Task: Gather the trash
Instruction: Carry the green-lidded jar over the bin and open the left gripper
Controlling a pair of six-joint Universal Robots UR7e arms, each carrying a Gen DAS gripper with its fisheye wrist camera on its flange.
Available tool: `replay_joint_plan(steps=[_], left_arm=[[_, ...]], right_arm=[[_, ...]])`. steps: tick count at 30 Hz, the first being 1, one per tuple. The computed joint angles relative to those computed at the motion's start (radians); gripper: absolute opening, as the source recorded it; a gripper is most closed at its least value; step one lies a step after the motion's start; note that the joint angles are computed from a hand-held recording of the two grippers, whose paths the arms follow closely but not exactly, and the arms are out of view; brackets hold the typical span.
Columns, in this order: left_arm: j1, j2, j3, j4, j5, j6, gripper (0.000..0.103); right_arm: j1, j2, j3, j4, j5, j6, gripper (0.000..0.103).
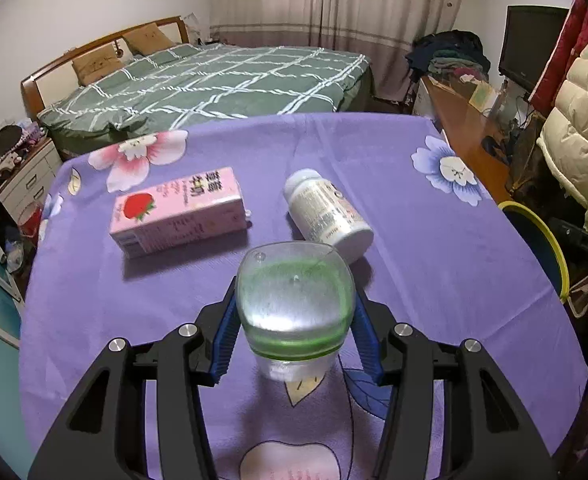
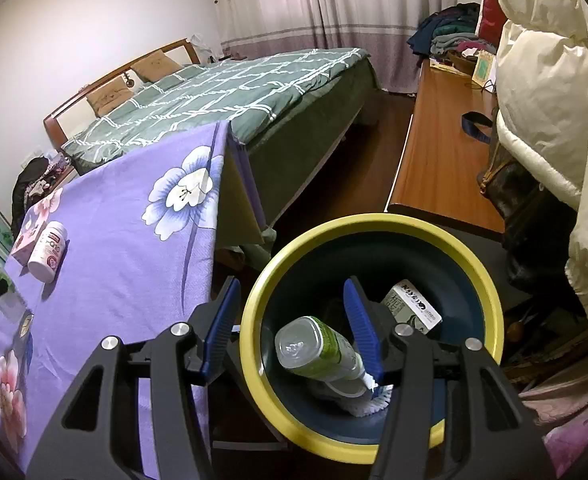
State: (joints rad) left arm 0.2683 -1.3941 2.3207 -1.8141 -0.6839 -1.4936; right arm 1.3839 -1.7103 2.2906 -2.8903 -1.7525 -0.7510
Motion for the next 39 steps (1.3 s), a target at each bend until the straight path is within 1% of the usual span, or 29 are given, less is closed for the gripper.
replay_joint_plan(steps=[4, 8, 11, 14, 16, 20, 21, 24, 27, 29, 31, 35, 39], left_arm=[[-0.001, 0.021, 0.002, -0.038, -0.004, 0.024, 0.051], [-0.017, 0.039, -0.014, -0.037, 0.002, 0.039, 0.051], [-0.034, 0.059, -0.036, -0.055, 0.004, 0.075, 0.051], [-0.042, 0.095, -0.063, -0.115, 0.009, 0.149, 0.051], [-0.044, 0.128, -0.083, -0.186, 0.011, 0.22, 0.051], [-0.028, 0.221, -0.14, -0.366, 0.004, 0.394, 0.051], [-0.019, 0.256, -0.161, -0.432, -0.003, 0.459, 0.051], [0.006, 0.336, -0.215, -0.554, -0.023, 0.584, 0.051], [0.038, 0.435, -0.287, -0.678, -0.064, 0.712, 0.051], [0.069, 0.512, -0.352, -0.751, -0.112, 0.793, 0.051], [0.088, 0.568, -0.401, -0.787, -0.145, 0.844, 0.051], [0.124, 0.693, -0.524, -0.817, -0.202, 0.939, 0.051], [0.144, 0.791, -0.626, -0.813, -0.239, 0.991, 0.051]], right_arm=[[-0.004, -0.014, 0.001, 0.002, 0.003, 0.001, 0.052], [-0.014, -0.031, 0.004, 0.006, 0.014, -0.001, 0.052], [-0.027, -0.047, 0.008, 0.012, 0.025, -0.004, 0.052], [-0.05, -0.069, 0.014, 0.016, 0.042, -0.008, 0.052], [-0.063, -0.084, 0.018, 0.017, 0.049, -0.01, 0.052], [-0.091, -0.119, 0.028, 0.008, 0.057, -0.025, 0.052], [-0.099, -0.127, 0.03, 0.003, 0.057, -0.031, 0.052], [-0.125, -0.157, 0.034, 0.0, 0.067, -0.052, 0.052], [-0.151, -0.185, 0.032, 0.011, 0.08, -0.069, 0.052], [-0.168, -0.2, 0.03, 0.012, 0.087, -0.082, 0.052], [-0.193, -0.219, 0.029, 0.026, 0.104, -0.094, 0.052], [-0.233, -0.241, 0.029, 0.042, 0.124, -0.114, 0.052], [-0.266, -0.249, 0.02, 0.064, 0.139, -0.132, 0.052]])
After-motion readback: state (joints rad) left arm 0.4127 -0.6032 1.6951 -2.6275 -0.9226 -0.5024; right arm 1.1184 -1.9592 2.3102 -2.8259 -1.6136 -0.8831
